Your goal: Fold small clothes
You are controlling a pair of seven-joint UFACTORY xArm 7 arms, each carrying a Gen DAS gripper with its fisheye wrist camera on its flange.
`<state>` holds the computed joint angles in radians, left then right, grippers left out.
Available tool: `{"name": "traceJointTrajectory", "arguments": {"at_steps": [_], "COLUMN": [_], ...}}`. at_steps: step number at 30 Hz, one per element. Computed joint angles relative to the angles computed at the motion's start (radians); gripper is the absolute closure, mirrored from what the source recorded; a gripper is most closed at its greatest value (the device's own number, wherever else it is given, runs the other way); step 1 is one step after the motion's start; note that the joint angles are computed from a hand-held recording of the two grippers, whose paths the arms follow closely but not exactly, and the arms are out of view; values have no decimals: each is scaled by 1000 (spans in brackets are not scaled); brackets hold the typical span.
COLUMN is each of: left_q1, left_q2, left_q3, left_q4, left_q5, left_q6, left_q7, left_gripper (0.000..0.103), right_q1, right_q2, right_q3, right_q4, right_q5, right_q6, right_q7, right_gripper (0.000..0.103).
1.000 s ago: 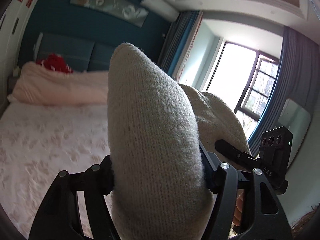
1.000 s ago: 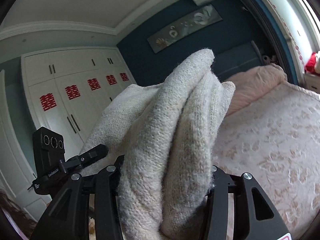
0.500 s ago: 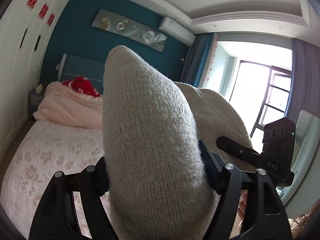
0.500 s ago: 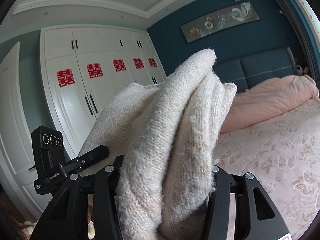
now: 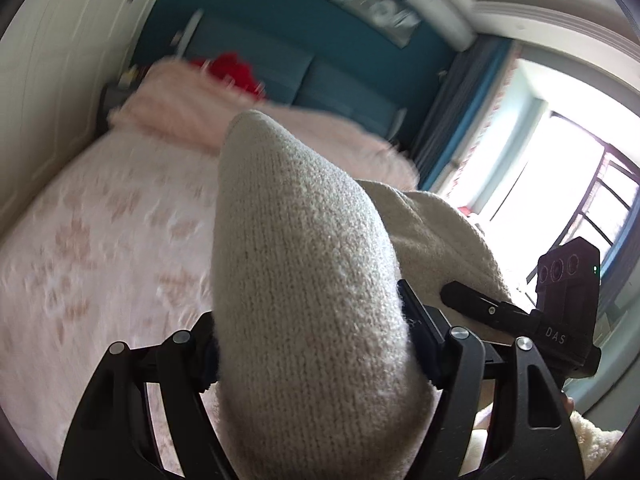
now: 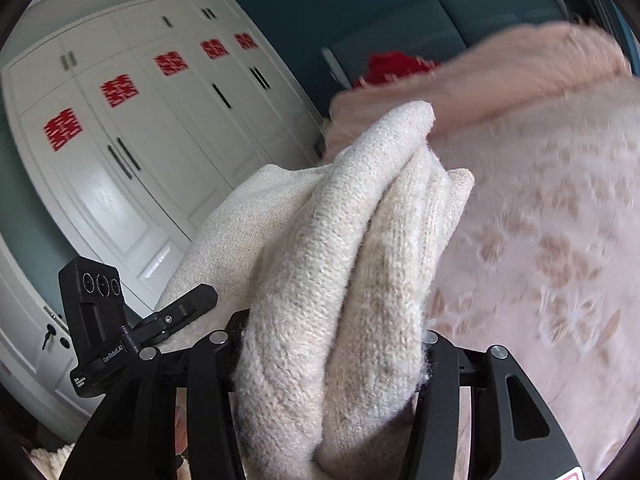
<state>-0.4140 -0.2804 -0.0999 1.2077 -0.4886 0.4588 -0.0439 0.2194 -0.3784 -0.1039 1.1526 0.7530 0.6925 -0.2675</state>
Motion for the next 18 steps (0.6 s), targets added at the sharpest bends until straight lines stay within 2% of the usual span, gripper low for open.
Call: {"name": "traceJointTrajectory", "arguments": {"at_steps": [3, 4, 6, 7, 8, 9, 10, 11, 12, 14, 16, 18], "left_q1": [-1, 19, 70, 73, 35, 25, 57, 111, 124, 147, 145, 118], "left_q2": [47, 58, 89, 80, 43, -17, -57, -96, -135, -173, -167, -120], "left_q3": [4, -15, -49, -43, -3, 11, -8, -47, -51, -80, -110, -126], "left_q4": [-93, -133, -171, -220, -272, -325, -345, -346, -336, -301, -245, -182], "left_q5": [-26, -4, 88, 91, 52, 23, 35, 90, 144, 230, 307, 345], "left_q6": [-36, -39, 26, 29, -10, -47, -43, -13, 10, 32, 34, 90], "left_q7": [-2, -38, -168, -183, -161, -163, -185, -243, -290, -350, -365, -363], "left_gripper": [31, 31, 32, 30, 30, 30, 31, 31, 31, 31, 28, 28], "right_q1": [-9, -28, -83, -103, -83, -99, -152, -164, -134, -100, -63, -57], "right_q2": [55, 76, 96, 85, 33, -5, -45, -87, -114, -128, -116, -74], "right_q3": [-7, 1, 28, 29, -6, 1, 49, 68, 51, 52, 56, 89], "right_q4": [-84, -112, -174, -209, -259, -282, -297, -300, -289, -247, -206, -162], "right_q5": [26, 8, -88, -95, -59, -65, -113, -186, -216, -241, -256, -319], "right_q6": [2, 12, 40, 48, 42, 38, 31, 23, 32, 57, 80, 122], "right_q7": [0, 32, 136, 148, 132, 138, 159, 186, 187, 186, 178, 204], "right_gripper": [50, 50, 54, 55, 55, 55, 55, 66, 71, 87, 95, 96]}}
